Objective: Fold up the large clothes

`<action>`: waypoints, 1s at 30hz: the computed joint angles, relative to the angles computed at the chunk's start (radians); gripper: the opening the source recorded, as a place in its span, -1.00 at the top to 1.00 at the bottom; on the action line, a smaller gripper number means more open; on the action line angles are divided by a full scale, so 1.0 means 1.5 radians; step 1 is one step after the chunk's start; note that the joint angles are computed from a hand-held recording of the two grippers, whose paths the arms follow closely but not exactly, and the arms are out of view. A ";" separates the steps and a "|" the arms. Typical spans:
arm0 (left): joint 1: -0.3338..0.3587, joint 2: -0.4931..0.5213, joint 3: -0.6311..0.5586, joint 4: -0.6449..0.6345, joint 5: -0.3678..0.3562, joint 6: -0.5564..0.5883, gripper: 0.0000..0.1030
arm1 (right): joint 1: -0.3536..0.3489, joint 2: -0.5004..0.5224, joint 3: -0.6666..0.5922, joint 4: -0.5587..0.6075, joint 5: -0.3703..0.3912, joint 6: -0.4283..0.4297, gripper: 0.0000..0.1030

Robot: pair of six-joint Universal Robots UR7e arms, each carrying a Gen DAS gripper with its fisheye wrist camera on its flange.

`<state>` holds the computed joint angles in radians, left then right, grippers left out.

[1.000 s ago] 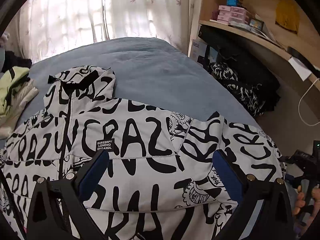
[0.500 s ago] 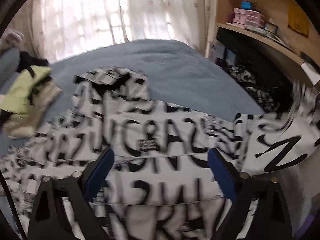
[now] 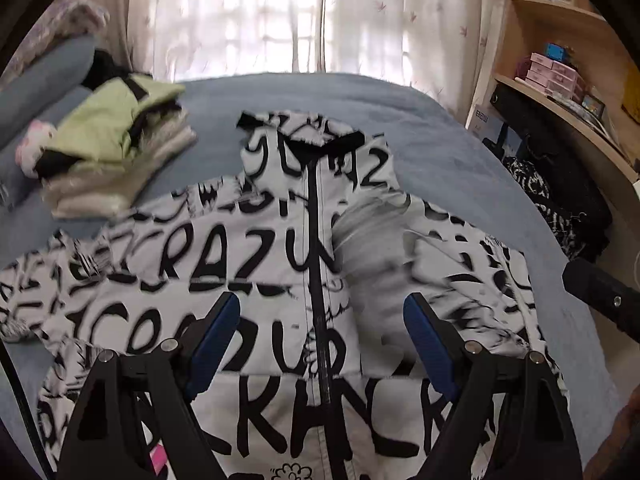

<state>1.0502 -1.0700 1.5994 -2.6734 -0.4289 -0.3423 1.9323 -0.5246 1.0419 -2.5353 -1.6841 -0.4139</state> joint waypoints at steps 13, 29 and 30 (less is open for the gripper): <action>0.068 -0.020 0.025 0.002 -0.138 -0.011 -0.61 | -0.044 0.004 0.008 0.036 -0.090 0.068 0.09; 0.181 0.017 -0.124 0.165 -0.224 -0.044 -0.63 | -0.076 -0.048 0.073 0.066 -0.215 -0.043 -0.11; 0.186 0.026 -0.141 0.191 -0.227 -0.051 -0.63 | -0.075 -0.046 0.074 0.064 -0.226 -0.052 -0.11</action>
